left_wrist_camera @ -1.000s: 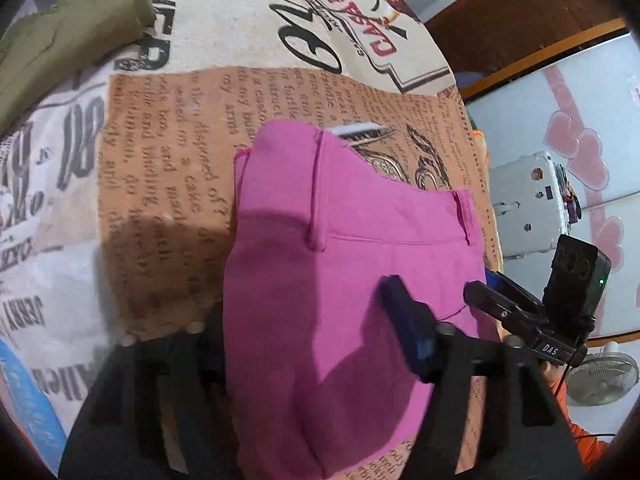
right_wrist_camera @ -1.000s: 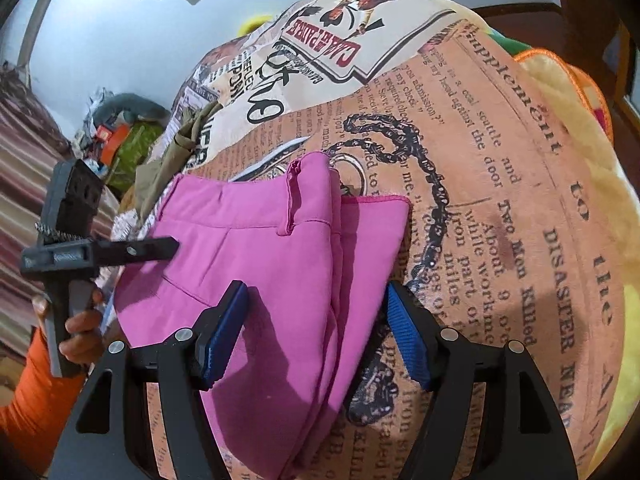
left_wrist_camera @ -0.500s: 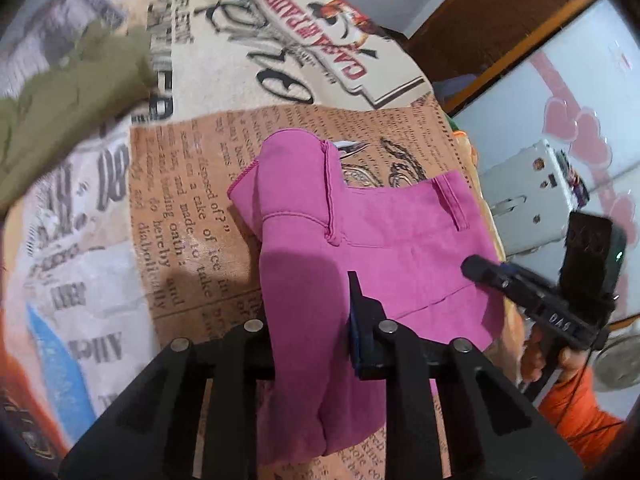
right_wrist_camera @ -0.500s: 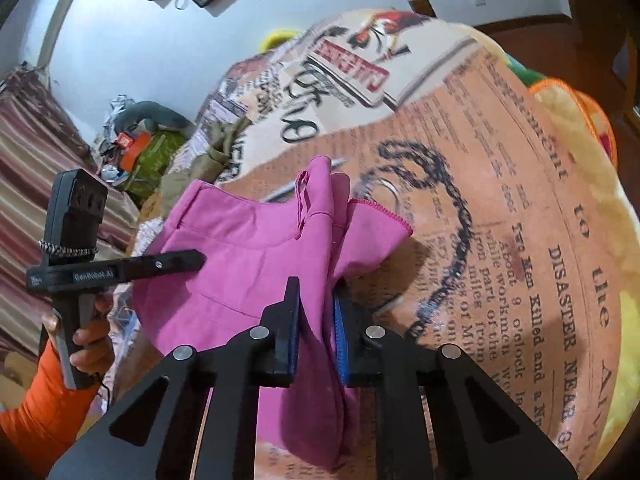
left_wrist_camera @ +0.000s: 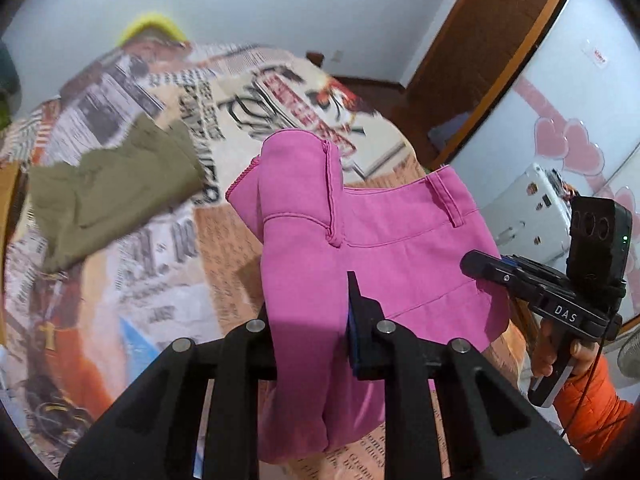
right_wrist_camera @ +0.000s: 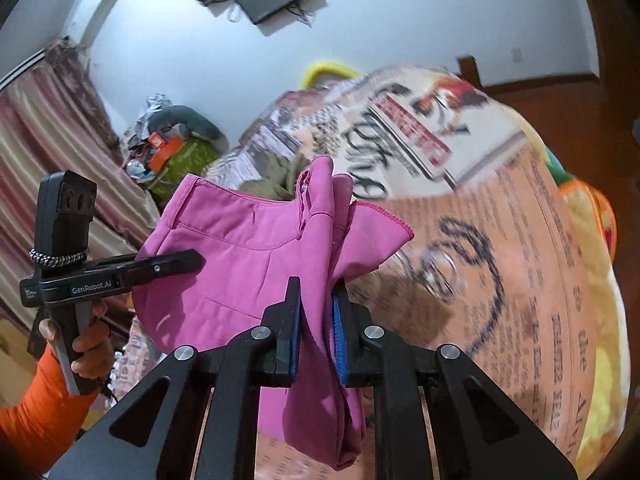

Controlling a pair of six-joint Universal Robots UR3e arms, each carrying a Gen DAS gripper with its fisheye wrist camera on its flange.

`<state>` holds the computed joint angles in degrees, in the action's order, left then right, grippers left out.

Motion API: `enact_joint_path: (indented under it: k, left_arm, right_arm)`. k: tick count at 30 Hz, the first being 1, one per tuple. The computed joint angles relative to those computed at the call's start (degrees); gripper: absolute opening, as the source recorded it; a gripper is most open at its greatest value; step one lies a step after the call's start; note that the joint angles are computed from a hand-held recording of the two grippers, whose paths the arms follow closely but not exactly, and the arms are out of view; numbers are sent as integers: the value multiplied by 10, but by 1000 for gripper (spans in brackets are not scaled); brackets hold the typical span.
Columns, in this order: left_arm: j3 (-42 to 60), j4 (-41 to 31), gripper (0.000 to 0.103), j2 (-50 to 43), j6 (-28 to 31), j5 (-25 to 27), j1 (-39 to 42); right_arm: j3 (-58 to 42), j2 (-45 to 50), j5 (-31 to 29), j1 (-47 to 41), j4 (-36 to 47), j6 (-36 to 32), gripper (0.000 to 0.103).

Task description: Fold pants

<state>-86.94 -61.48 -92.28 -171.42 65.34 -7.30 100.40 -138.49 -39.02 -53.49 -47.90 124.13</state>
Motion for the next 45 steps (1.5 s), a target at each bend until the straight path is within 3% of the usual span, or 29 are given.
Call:
enact_joint_path:
  k: [5,9,16,21,26,36,39,45]
  left_arm:
    - [2,-23,20,40,24,-16,61]
    - [12,-35,20,53,46,-28,119]
    - [67,-39,20,10,65,-38,197]
    - [134,-37,20,-65,64,-54,241]
    - [266,-92,20,-187,71,-58,264]
    - [397,-32,20,-386,61,-9,239]
    - [369,27,21,-409,53,-15,242]
    - [404,28,27,-477,36,-17,245]
  right_arm:
    - [42,75,-9,202,-362,265,12]
    - [34,183,-53,334,-585,403,12]
    - [-69,395,-125,496,-806,534,12]
    - [-212,549,-167,571,-852,582,12]
    - [-401,699,-176,607,-810,588,12]
    - [-677,925,-245,656,-732,556,12]
    - [-731,976,-269,663,-716,546,12]
    - [-710,1012,-324,675,-756,528,12]
